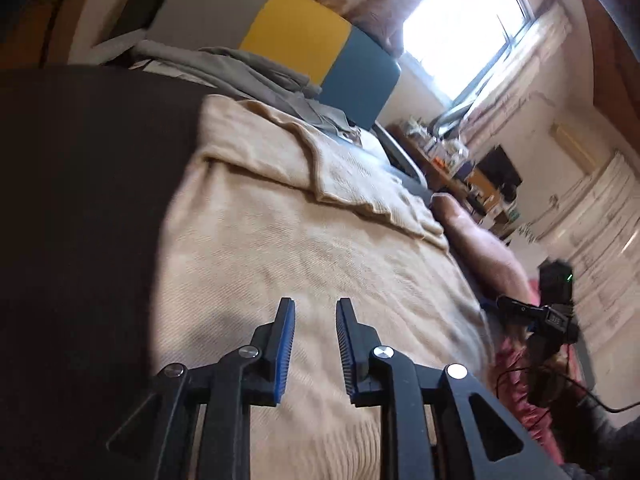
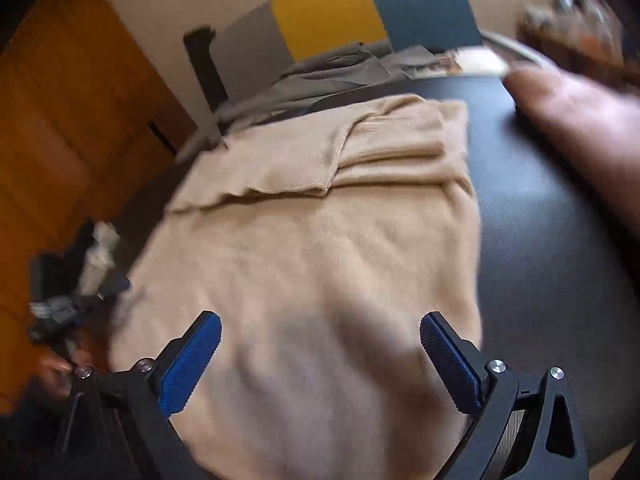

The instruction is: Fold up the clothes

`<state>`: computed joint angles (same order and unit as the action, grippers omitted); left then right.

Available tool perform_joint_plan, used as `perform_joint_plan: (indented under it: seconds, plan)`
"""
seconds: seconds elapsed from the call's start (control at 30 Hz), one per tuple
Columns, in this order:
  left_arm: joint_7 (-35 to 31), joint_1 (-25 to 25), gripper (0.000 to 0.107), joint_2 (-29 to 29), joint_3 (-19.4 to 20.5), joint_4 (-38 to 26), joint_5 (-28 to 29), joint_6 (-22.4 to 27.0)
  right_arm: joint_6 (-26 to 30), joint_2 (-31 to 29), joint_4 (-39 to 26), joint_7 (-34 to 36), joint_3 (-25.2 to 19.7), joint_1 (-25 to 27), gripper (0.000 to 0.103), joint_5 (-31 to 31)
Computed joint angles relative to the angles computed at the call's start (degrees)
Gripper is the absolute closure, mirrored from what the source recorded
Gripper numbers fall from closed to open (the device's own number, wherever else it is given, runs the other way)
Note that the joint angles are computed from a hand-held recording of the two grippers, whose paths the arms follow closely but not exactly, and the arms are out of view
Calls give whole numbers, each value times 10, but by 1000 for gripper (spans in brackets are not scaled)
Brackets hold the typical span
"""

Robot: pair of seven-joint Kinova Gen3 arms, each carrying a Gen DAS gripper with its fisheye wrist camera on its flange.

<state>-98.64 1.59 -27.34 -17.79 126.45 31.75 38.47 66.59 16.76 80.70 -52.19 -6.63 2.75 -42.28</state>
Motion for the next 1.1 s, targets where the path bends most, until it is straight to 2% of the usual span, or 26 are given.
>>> perform_joint_plan:
  seconds: [0.1, 0.17, 0.27, 0.43, 0.6, 0.7, 0.83, 0.97, 1.1]
  plan:
    - [37, -49, 86, -52, -9, 19, -41, 38, 43, -8, 30, -5, 21, 55, 2, -41]
    - [61, -66, 86, -74, -24, 33, -57, 59, 61, -11, 49, -7, 31, 75, 14, -48]
    - [78, -69, 85, -88, -45, 55, -63, 66, 79, -17, 75, 3, 42, 93, 21, -58]
    - [64, -29, 83, -99, -73, 69, -51, 59, 79, -16, 95, 14, 47, 100, 21, -80]
    - [49, -6, 78, -100, -64, 70, -50, 55, 93, -6, 93, 35, 43, 103, 21, -95]
    - [37, 9, 77, -99, -72, 75, -41, 47, 86, -7, 95, 41, 41, 94, 20, -89]
    - [26, 17, 76, -94, -84, 75, -31, 43, 78, -11, 101, 57, 37, 86, 0, -91]
    - [17, 21, 76, -85, -92, 74, -20, 42, 45, -29, 109, 56, 36, 61, 0, -63]
    - [5, 17, 76, -90, -88, 82, -16, 32, 59, -25, 113, 62, 41, 71, 0, -83]
